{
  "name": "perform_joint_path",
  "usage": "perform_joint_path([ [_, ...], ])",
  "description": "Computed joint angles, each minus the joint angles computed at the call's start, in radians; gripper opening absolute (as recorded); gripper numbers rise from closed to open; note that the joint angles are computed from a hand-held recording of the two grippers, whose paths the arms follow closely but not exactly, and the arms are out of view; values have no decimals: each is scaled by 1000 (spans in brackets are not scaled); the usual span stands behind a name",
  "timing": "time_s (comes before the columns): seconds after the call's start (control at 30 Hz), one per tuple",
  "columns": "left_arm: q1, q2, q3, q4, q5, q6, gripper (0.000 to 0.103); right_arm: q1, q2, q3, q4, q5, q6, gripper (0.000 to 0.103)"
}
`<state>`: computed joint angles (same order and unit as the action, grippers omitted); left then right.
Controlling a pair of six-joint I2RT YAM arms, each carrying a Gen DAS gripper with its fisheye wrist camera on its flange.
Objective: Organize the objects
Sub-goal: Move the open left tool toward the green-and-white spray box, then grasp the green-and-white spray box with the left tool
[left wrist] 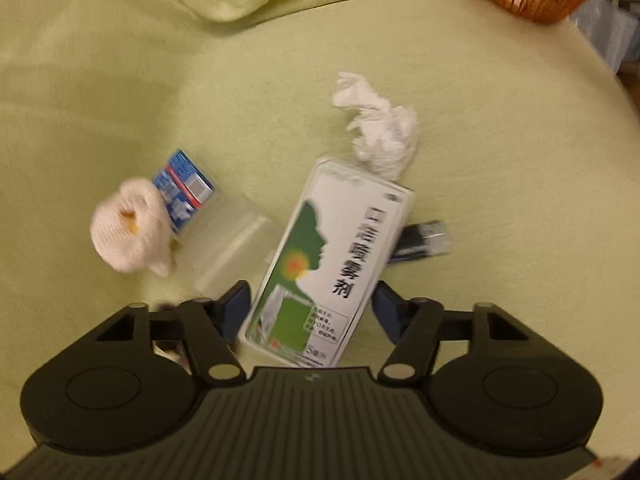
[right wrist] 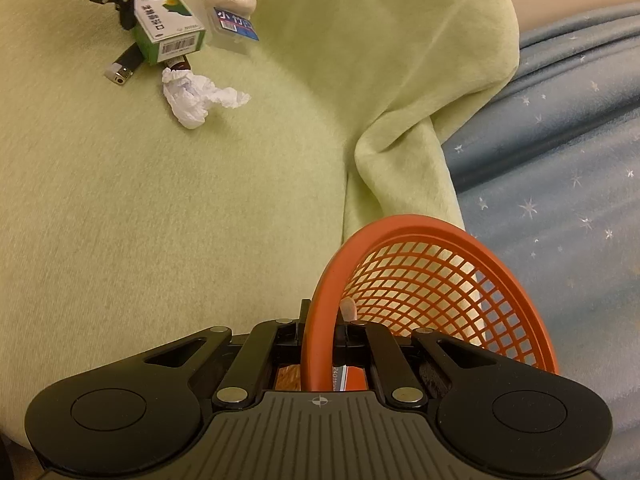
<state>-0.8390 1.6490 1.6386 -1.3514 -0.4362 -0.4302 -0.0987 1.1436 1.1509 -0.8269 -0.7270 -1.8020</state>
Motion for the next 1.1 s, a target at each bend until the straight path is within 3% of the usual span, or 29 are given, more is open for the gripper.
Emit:
perform_joint_path([
  [0.23, -152, -41, -8, 30, 83, -311, 56, 1, -12, -12, 2, 3, -2, 2],
  [0.5, -352, -83, -134, 116, -99, -535, 64, 1, -14, -15, 5, 3, -1, 2],
  [0.8, -360, -137, -273, 215, -128, -534, 65, -5, -15, -16, -2, -4, -16, 2],
  [1.1, -329, -131, -271, 248, -98, -474, 61, -8, -9, -9, -9, -6, -16, 2],
])
